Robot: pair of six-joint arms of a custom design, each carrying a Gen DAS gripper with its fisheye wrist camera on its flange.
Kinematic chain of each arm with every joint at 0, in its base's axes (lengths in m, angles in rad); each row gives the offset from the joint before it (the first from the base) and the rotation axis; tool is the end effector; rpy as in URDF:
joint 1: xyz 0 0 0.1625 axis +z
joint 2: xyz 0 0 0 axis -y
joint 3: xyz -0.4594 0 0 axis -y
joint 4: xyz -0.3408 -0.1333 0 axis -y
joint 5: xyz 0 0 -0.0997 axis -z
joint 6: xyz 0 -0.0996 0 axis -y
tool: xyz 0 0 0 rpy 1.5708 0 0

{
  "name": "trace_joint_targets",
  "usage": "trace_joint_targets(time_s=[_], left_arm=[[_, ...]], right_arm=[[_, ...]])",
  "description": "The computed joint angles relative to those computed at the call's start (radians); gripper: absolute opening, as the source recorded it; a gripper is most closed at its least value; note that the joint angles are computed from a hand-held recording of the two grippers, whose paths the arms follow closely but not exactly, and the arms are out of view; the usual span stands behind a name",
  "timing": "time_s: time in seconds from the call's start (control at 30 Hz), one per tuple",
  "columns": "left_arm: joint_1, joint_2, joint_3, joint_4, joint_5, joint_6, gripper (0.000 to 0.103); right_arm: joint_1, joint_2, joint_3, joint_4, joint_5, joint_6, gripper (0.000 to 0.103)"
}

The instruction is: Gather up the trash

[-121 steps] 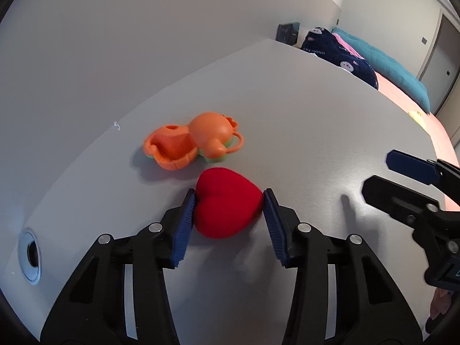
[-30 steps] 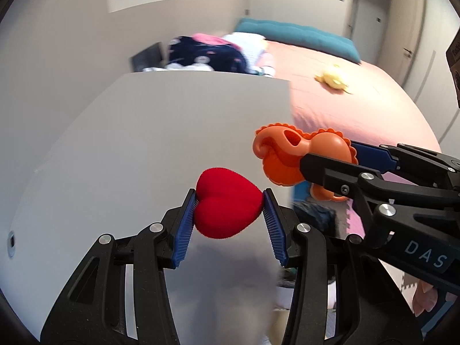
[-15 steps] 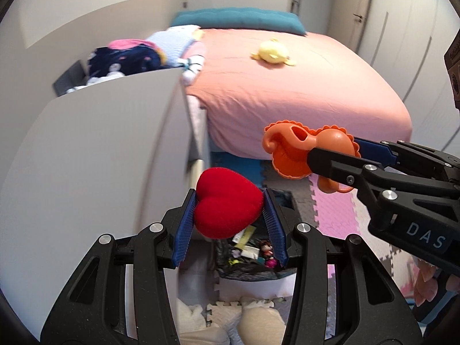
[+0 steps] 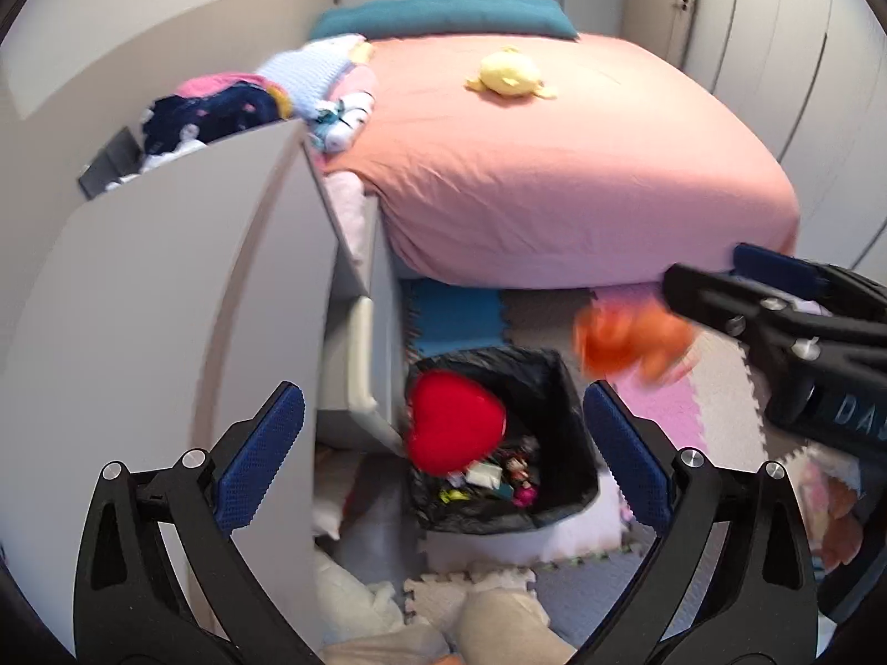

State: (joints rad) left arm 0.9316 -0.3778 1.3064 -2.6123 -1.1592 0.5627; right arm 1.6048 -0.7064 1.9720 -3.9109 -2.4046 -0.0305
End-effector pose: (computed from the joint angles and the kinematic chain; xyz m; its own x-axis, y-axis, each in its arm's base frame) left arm -0.3028 -0.6976 -0.0204 -0.3287 0.8573 -0.3963 0.9081 0.4021 0.1168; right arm 0.0785 -0.5559 0.1914 -0.6930 0.6131 0.3793 -0.0373 0.4948 -0.8682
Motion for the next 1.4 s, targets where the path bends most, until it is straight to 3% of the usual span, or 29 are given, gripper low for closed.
trace_joint_targets(time_s=[0.73,1.4], left_arm=[[0.017,-0.026,0.009,0.011,-0.008,-0.013,0.097],[0.103,-0.098,-0.075,0.024,0.028,-0.019,0.097]], right_arm=[[-0.009,0.02,-0.043,0.057,0.018,0.02,0.078],[0.105,0.138,-0.331,0.278,0.034,-0.041,0.078]])
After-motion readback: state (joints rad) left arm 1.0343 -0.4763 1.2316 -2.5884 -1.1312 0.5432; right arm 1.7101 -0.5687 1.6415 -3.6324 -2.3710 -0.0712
